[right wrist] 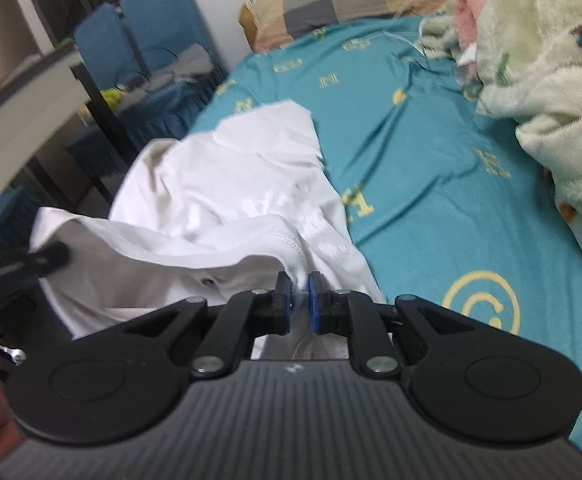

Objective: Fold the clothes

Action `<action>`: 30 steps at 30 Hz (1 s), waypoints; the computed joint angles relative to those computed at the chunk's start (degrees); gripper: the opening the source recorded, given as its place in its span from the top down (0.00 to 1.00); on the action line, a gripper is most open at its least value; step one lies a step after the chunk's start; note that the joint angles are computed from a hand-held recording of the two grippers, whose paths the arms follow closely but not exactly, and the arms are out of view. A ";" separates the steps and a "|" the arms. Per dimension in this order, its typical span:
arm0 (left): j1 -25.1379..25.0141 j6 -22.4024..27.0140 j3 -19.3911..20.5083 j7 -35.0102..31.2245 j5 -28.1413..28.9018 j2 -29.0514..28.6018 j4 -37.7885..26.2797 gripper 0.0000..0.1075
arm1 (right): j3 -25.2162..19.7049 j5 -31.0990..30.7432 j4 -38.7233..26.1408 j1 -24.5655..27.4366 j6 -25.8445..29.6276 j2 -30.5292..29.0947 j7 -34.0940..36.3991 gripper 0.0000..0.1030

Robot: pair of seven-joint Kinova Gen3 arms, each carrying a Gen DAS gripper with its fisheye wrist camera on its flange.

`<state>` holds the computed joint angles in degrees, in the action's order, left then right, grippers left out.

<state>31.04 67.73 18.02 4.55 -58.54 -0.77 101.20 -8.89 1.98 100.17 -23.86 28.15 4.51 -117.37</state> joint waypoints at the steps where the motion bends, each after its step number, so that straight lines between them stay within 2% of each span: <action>1: 0.53 0.96 0.56 0.20 -0.44 0.06 0.05 0.93 | 0.06 0.60 -0.49 -0.27 1.01 0.38 -0.58 0.86; 3: 1.23 1.93 0.95 0.08 -0.66 0.70 -0.25 0.94 | 0.16 1.61 -1.48 -0.78 3.03 1.16 -1.51 0.84; 5: 1.67 1.84 0.71 -0.31 -0.21 1.17 -0.55 0.93 | 0.32 2.43 -2.66 -1.25 5.27 2.27 -2.40 0.77; 7: 2.23 2.18 0.46 -0.46 -0.34 1.98 -0.97 0.93 | 0.39 2.03 -3.47 -1.28 6.66 3.18 -2.47 0.77; 12: 3.72 3.10 -0.26 -0.82 -0.82 2.80 -1.32 0.93 | 1.01 4.80 -2.29 -2.38 4.63 2.16 -5.65 0.77; 15: 4.20 3.18 -0.60 -0.77 -0.99 2.97 -1.22 0.93 | 1.24 7.25 -2.19 -3.25 4.34 1.99 -6.85 0.68; 18: 4.45 3.33 -0.81 -0.84 -0.92 3.06 -1.21 0.93 | -0.15 4.67 -2.88 -1.43 5.08 2.95 -4.33 0.67; 19: 4.44 3.30 -0.93 -0.91 -0.85 3.04 -1.17 0.93 | 0.48 4.36 -2.43 -1.87 4.37 2.77 -4.41 0.68; 20: 4.40 3.27 -1.03 -0.98 -0.78 3.01 -1.12 0.92 | 0.54 4.40 -2.46 -1.91 4.39 2.74 -4.43 0.73; 22: 4.36 3.52 -1.15 -1.16 -0.80 3.22 -1.18 0.89 | 0.56 2.84 -1.67 -1.21 2.95 2.14 -3.95 0.90; 26: 4.69 4.46 -1.39 -0.58 -1.68 4.06 -0.91 0.79 | 0.69 1.33 0.40 -0.38 -0.56 0.59 -4.43 0.92; 28: 4.96 4.53 -1.61 -0.13 -2.15 4.46 -0.65 0.69 | 0.42 0.21 1.34 0.15 -2.43 -0.13 -3.52 0.92; 30: 4.85 3.24 -1.97 -0.65 -2.01 4.49 -0.31 0.68 | 0.12 -0.26 2.32 0.34 -4.42 -0.90 -2.70 0.92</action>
<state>35.89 70.98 16.05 3.91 -60.54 3.72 100.88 -8.77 1.72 102.49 -23.52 23.73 3.62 -120.07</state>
